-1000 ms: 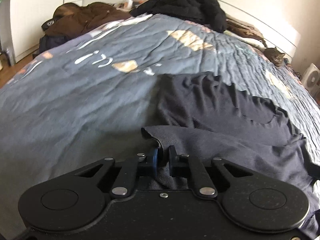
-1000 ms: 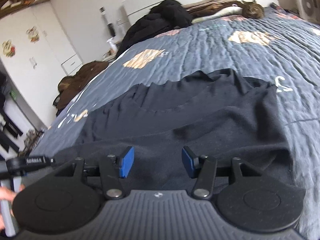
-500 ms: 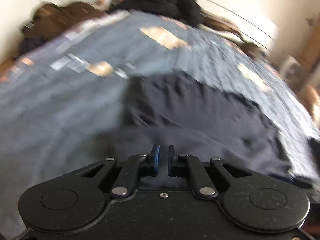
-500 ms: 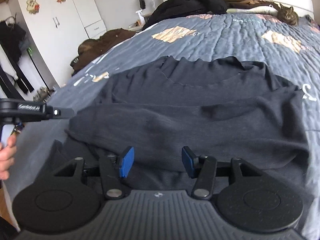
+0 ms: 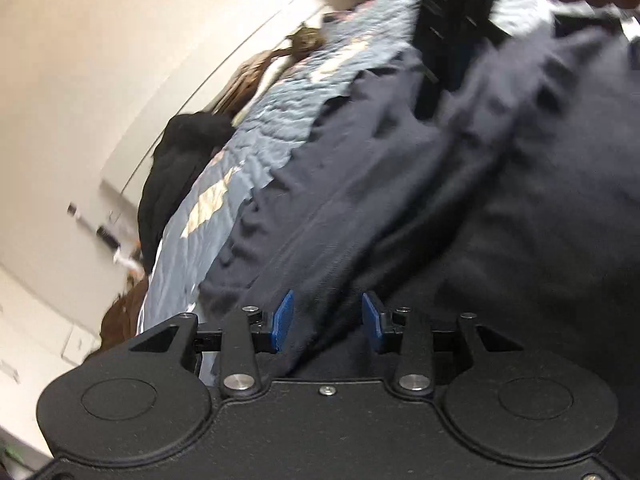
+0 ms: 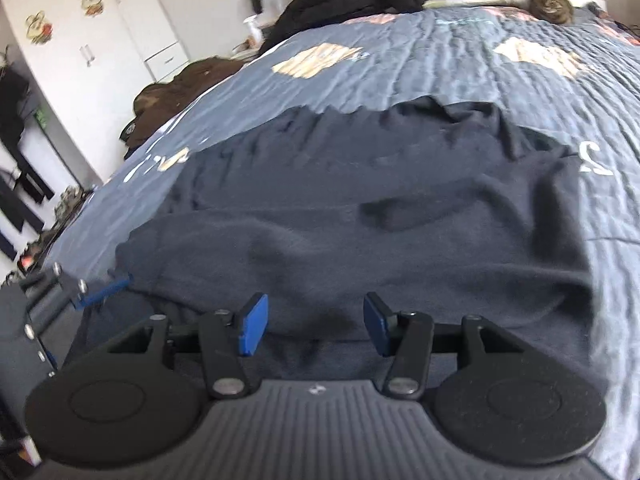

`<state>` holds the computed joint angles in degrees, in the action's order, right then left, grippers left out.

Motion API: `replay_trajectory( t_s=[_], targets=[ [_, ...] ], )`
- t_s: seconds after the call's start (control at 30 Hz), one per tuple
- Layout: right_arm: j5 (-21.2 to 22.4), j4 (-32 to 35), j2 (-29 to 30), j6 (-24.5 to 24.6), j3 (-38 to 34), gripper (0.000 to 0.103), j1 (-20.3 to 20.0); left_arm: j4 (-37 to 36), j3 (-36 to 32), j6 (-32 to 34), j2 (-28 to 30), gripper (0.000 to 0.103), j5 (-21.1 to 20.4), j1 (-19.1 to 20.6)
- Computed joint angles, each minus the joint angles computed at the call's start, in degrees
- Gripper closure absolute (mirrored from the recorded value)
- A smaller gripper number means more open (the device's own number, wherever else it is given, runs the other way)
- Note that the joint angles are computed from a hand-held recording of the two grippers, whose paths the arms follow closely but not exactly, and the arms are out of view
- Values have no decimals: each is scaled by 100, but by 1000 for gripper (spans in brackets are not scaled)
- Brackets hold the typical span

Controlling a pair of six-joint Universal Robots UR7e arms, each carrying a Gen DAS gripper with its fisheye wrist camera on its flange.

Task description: Fold clothes

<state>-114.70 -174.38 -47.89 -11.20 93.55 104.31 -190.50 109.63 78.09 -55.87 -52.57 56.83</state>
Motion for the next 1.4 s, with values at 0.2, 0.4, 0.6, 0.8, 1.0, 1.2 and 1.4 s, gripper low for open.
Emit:
replay_trajectory(
  t_s=[0.2, 0.4, 0.6, 0.8, 1.0, 1.2, 1.4],
  targets=[
    [19, -47, -114, 280, 54, 51, -105, -611, 65, 1030, 298, 65, -107, 59],
    [420, 184, -76, 370, 24, 51, -112, -1043, -68, 1332, 608, 94, -60, 80],
    [551, 406, 17, 271, -20, 51, -64, -809, -17, 1269, 457, 97, 56, 5],
    [249, 499, 65, 339, -65, 51, -68, 326, 48, 706, -23, 97, 363, -131],
    [137, 517, 109, 231, -60, 51, -75, -1259, -1, 2196, 541, 79, 614, -25],
    [161, 530, 120, 273, -65, 51, -103, -1564, -31, 2316, 640, 75, 613, 38],
    [274, 529, 80, 463, -44, 51, -143, -1251, -11, 2063, 590, 100, 779, 12]
  ],
)
